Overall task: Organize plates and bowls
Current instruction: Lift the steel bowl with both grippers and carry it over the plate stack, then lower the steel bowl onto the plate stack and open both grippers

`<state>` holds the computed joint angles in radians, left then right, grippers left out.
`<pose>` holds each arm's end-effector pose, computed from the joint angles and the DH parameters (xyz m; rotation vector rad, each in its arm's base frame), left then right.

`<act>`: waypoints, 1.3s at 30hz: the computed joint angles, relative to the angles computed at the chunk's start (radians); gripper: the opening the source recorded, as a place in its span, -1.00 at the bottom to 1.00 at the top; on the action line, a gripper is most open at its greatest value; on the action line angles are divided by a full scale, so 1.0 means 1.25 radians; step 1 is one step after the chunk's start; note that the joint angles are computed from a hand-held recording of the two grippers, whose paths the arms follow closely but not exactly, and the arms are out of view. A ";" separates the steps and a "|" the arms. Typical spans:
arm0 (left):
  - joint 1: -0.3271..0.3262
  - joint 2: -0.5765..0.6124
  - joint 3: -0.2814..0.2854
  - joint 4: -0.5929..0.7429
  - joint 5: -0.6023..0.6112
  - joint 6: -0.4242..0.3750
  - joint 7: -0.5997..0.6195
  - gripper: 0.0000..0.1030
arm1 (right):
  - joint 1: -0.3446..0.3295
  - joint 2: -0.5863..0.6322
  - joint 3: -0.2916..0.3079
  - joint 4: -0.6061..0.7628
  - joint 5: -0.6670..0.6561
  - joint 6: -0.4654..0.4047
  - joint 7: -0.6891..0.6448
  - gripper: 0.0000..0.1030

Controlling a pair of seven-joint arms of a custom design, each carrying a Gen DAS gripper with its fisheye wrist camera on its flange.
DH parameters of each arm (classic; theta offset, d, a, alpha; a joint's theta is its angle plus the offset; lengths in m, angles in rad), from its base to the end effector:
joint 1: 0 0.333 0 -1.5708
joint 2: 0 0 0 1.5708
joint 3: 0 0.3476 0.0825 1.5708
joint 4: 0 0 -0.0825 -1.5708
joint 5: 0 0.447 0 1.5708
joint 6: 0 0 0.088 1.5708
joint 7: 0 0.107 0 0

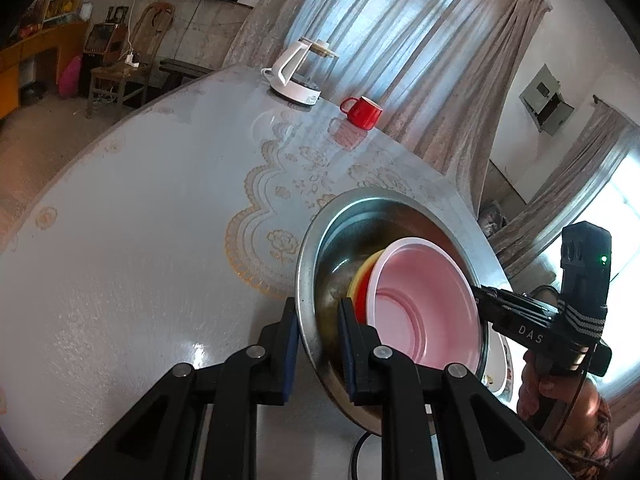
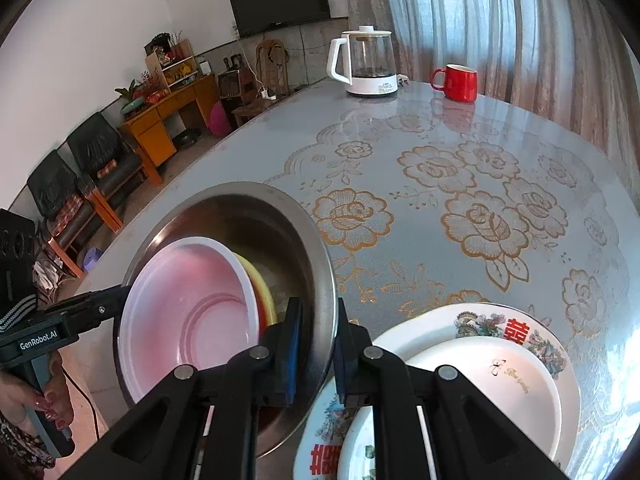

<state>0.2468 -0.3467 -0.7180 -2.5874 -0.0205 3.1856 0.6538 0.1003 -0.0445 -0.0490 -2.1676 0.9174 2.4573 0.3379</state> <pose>0.4515 -0.2381 0.4404 -2.1681 1.4487 -1.1665 0.6081 0.0306 0.4472 -2.1511 1.0720 -0.2101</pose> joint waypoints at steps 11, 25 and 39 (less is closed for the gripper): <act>0.048 0.002 -0.049 0.058 0.080 -0.037 -0.040 -0.64 | -0.026 -0.007 -0.018 0.017 0.011 -0.051 0.036 -0.75; 0.073 0.101 -0.091 0.171 0.228 -0.055 -0.084 -0.64 | -0.065 -0.047 -0.064 -0.003 0.049 -0.078 0.041 -0.75; 0.064 0.331 -0.133 0.351 0.583 -0.136 -0.278 -0.64 | -0.128 -0.035 -0.095 -0.009 0.009 -0.057 0.110 -0.75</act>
